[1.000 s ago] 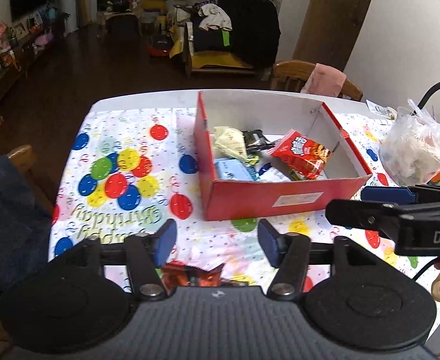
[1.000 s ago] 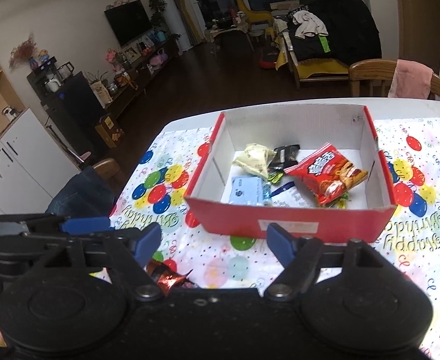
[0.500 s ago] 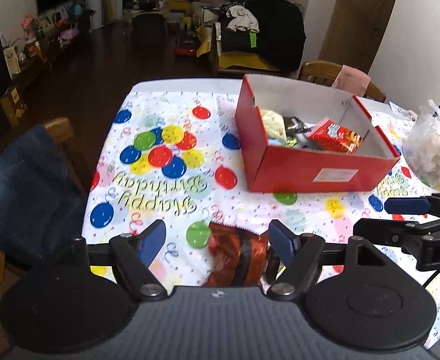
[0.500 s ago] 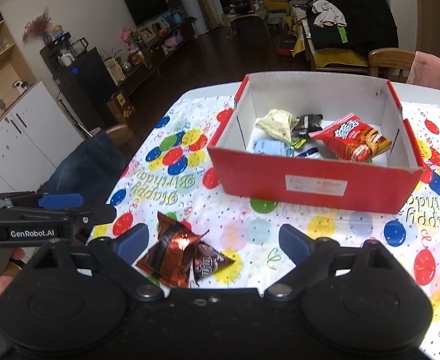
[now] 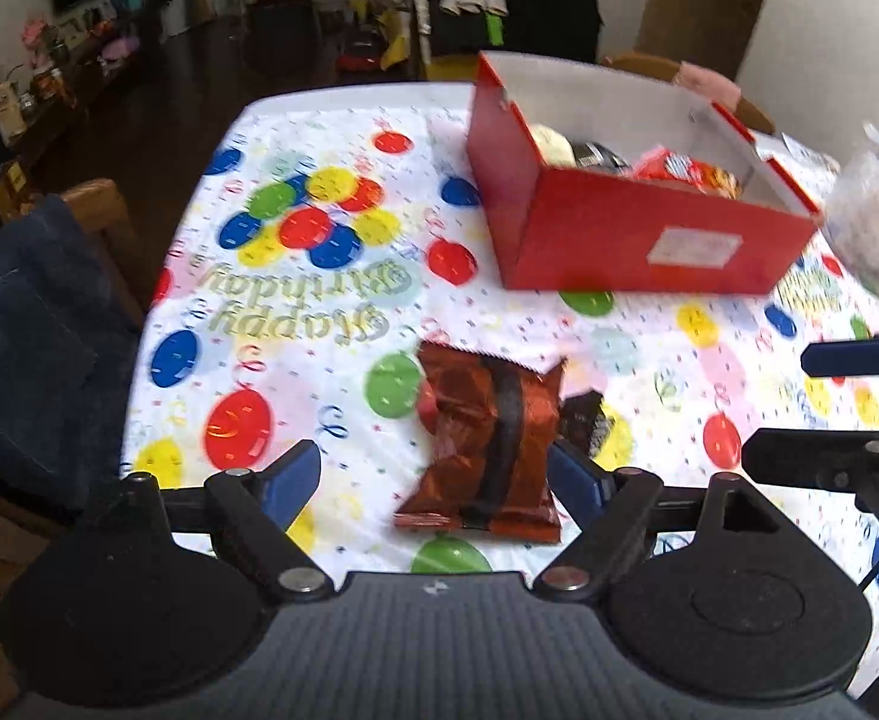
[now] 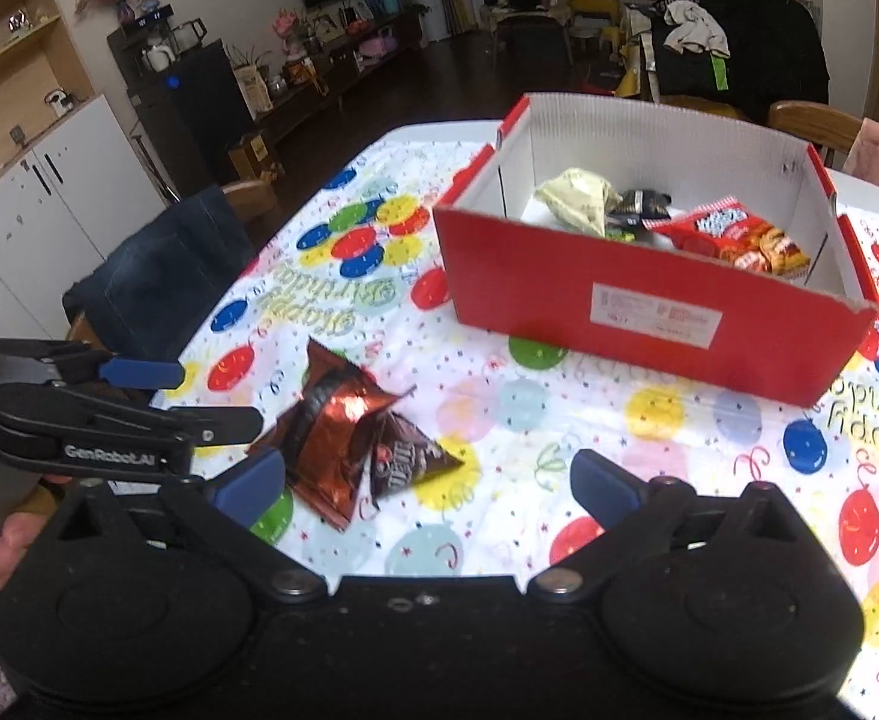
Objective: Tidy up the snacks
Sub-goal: 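Move both tools back over the remaining snacks, then grasp brown chocolate bag with left tool while right tool grasps M&M's packet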
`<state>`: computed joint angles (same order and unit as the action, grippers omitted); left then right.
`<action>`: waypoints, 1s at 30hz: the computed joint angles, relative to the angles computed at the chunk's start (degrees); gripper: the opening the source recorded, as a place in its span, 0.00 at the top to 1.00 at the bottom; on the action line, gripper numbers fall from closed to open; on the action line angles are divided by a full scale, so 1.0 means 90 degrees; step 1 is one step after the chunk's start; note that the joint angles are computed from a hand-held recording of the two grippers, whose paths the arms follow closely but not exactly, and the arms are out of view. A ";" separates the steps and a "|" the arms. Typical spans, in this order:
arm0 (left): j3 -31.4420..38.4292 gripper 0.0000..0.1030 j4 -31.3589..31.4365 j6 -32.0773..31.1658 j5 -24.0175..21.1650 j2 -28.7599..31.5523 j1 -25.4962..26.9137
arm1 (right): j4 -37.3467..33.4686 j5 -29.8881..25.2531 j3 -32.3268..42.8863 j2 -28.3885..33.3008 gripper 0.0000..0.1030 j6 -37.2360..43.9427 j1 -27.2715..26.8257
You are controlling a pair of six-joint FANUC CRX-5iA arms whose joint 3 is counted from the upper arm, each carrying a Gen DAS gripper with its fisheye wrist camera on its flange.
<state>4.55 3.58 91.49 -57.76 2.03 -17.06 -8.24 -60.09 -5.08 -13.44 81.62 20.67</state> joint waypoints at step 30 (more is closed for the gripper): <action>0.0976 0.41 -0.0093 0.0009 -0.0609 0.1245 -0.0253 | -0.0458 -0.0513 0.0151 0.0402 0.03 0.0484 -0.0319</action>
<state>13.33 2.75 91.58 -63.24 13.23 -19.34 -12.37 -64.70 -3.73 -9.83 85.98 17.79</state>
